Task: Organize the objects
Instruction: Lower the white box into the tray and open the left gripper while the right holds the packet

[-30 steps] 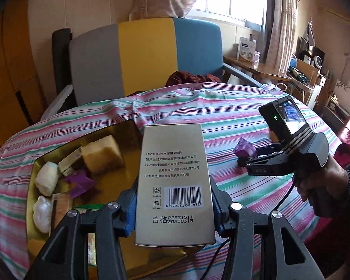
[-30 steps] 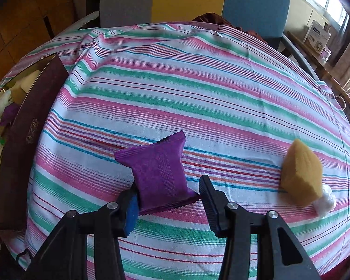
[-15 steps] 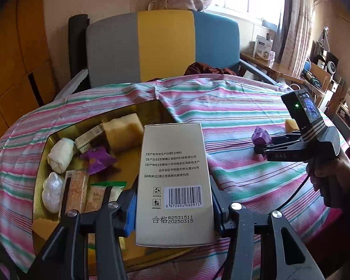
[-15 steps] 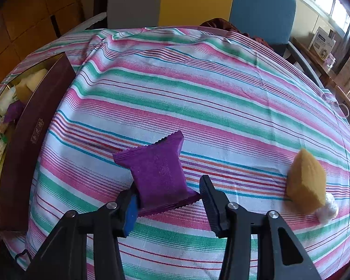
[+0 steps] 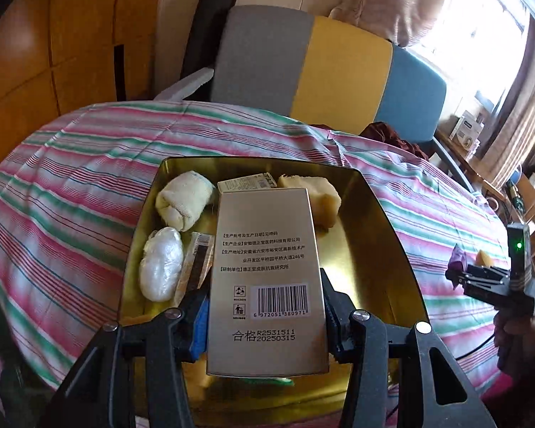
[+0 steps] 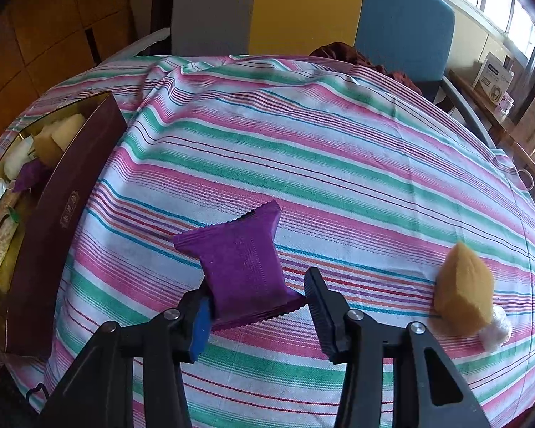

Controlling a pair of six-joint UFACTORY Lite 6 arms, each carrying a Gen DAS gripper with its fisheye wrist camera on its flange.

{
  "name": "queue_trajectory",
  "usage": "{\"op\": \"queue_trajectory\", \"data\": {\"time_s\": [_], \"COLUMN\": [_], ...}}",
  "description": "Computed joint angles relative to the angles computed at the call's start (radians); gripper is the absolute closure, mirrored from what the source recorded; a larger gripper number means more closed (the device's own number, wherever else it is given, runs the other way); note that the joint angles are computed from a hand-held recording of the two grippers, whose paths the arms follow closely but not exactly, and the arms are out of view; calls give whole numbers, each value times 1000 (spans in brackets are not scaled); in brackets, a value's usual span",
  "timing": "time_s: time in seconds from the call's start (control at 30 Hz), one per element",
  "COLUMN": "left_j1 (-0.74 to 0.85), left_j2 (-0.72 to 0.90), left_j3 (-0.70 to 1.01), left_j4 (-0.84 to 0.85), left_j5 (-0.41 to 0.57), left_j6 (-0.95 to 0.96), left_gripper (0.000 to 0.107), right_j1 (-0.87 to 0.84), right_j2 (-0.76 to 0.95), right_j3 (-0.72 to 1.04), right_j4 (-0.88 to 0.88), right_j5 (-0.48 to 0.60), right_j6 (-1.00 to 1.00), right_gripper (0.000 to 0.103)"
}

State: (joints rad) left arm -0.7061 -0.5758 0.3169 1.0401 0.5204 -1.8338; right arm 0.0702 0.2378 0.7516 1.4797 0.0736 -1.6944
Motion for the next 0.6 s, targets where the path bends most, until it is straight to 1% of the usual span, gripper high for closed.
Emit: {"op": "queue_trajectory", "data": {"time_s": [0.2,0.3,0.33,0.4,0.43,0.47,0.5,0.53,0.57,0.6], "left_j1": [99,68,71,104,116,126,130,127,133,140], "left_j2": [233,341,378,468,517,571,616,656,691,704], "left_j3": [126,205,229,283,311,339,363,386,406,412], "left_j4": [105,191,204,217,225,274,337,359,346,347], "left_j5": [-154,-153,-167,-235,-250,-255,-250,-233,-227,-233], "left_j6": [-49,-100,-111,-115,-124,-176,-235,-257,-248,-254], "left_gripper": [56,56,56,55,54,51,51,50,50,50], "right_j1": [-4,-3,-3,-2,-1,-1,0,0,0,-1], "right_j2": [-4,-2,-3,-3,-2,0,-1,-2,-4,-5], "right_j3": [1,4,4,5,6,8,7,6,5,4], "right_j4": [1,-35,-35,-26,-18,-17,-17,-15,3,6], "right_j5": [10,12,12,11,11,10,9,9,8,7], "right_j6": [-6,28,28,20,12,11,10,7,-12,-15], "right_gripper": [55,55,55,55,55,55,55,55,55,55]}}
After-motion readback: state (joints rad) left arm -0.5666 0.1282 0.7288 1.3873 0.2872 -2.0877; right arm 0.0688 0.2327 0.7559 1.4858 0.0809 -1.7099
